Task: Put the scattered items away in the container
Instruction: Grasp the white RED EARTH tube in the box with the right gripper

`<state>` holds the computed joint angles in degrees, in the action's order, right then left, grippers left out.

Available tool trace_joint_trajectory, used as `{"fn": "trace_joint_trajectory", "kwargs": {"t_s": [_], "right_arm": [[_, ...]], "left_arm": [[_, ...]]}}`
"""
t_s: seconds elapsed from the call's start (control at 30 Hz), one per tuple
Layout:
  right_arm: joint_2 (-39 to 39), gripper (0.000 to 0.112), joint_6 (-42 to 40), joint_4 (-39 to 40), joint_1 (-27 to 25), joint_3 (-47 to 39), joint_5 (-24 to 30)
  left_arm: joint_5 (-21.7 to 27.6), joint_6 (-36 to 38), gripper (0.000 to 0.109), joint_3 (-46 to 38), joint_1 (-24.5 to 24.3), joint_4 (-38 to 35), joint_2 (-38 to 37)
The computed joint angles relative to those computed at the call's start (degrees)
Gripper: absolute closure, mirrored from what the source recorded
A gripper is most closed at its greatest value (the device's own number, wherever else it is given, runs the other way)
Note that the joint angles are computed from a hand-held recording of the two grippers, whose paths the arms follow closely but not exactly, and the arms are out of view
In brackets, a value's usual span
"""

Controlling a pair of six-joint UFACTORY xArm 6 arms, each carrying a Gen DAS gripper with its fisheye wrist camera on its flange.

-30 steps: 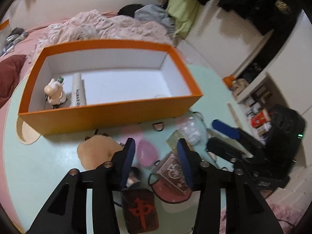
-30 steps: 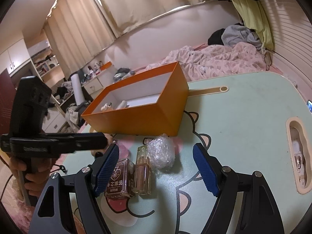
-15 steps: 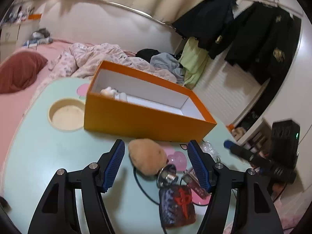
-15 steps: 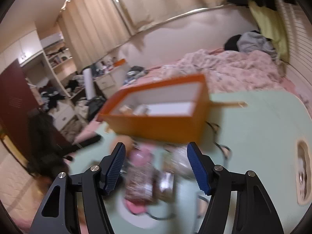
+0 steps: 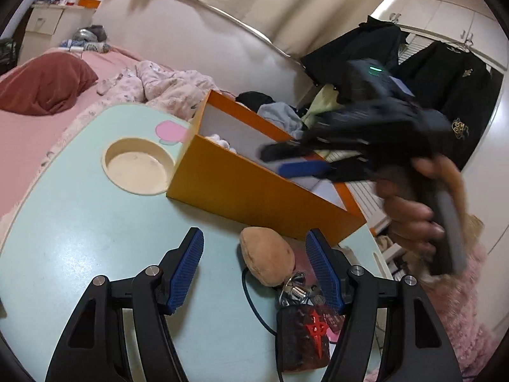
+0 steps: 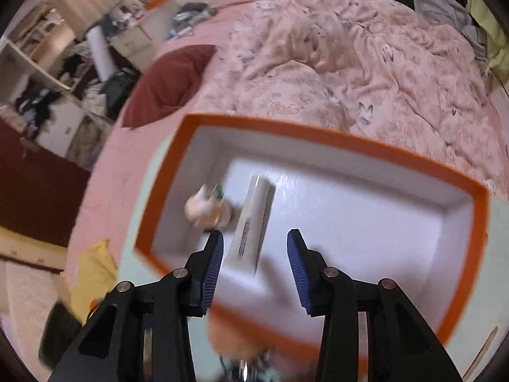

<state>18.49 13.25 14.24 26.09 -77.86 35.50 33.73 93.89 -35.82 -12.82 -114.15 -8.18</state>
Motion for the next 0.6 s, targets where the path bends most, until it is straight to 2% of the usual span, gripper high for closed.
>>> {"fn": "trace_joint_trajectory", "kwargs": {"t_s": [0.07,0.2,0.23,0.3,0.33,0.47,0.6], "right_arm": [[2.68,0.075,2.93,-2.95,0.02,-3.21,1.79],[8.91,0.078,4.25,-4.10,0.52,-11.30,8.94],[9.46,0.080,5.76,-7.30,0.86,-12.22,8.98],[10.02,0.093,9.78,-15.17,1.96,-13.71,11.03],[9.87,0.093,10.74,-17.04,2.27,-13.50,11.00],[6.88,0.094,11.97,-16.64,1.91,-8.64,6.80],[-0.28,0.094,15.96,-17.22,0.88,2.24,-6.34]], "left_arm": [[1.47,-1.02,0.041,0.12,0.70,0.99,0.14],[2.34,-0.49,0.041,0.58,1.08,-0.08,-0.03],[2.42,-0.45,0.041,0.69,1.15,-0.20,-0.17],[2.56,-0.27,0.041,0.62,1.26,-0.53,-0.16],[2.21,-0.66,0.041,0.49,1.11,-0.25,-0.07],[2.61,-1.11,0.041,0.69,1.21,0.25,-0.15],[1.95,-1.51,0.041,0.58,0.83,0.26,-0.13]]}}
